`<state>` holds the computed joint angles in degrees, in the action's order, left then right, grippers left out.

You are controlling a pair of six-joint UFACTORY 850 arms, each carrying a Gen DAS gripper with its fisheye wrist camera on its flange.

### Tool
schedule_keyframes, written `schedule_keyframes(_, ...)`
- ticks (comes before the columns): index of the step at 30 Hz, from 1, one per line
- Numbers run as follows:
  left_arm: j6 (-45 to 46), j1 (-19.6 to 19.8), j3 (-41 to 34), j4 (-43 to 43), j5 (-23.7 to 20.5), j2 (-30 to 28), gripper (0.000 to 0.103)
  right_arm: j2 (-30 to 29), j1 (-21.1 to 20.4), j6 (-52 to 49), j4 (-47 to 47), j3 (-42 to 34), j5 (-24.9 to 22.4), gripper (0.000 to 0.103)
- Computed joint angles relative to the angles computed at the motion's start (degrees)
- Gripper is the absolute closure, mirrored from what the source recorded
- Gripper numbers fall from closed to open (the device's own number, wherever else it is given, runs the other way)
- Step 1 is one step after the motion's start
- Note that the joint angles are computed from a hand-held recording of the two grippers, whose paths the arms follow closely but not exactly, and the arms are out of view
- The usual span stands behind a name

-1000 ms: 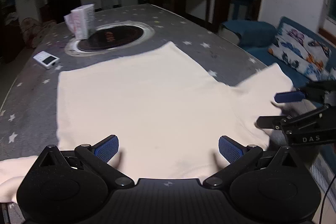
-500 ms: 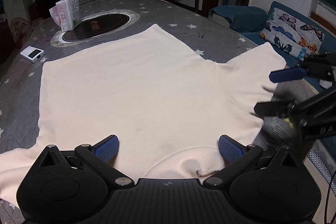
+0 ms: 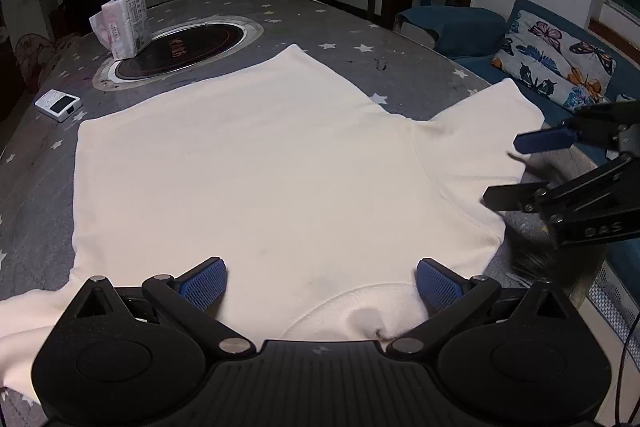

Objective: Fold clothes
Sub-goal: 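Straighten the sleeve nearest the right tool across the table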

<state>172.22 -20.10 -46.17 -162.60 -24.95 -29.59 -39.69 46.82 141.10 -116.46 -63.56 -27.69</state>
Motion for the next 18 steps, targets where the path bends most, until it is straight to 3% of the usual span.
schedule_keyframes(14, 1.03, -0.20, -0.61, -1.55, 0.05, 0.84, 0.000, 1.61, -1.99, 8.09, -3.27, 2.36, -1.03, 0.037)
schedule_keyframes(18, 1.70, -0.37, -0.54, -2.13, -0.10, 0.76, 0.000, 1.99, -2.69, 8.94, -1.83, 2.97, -2.10, 0.043)
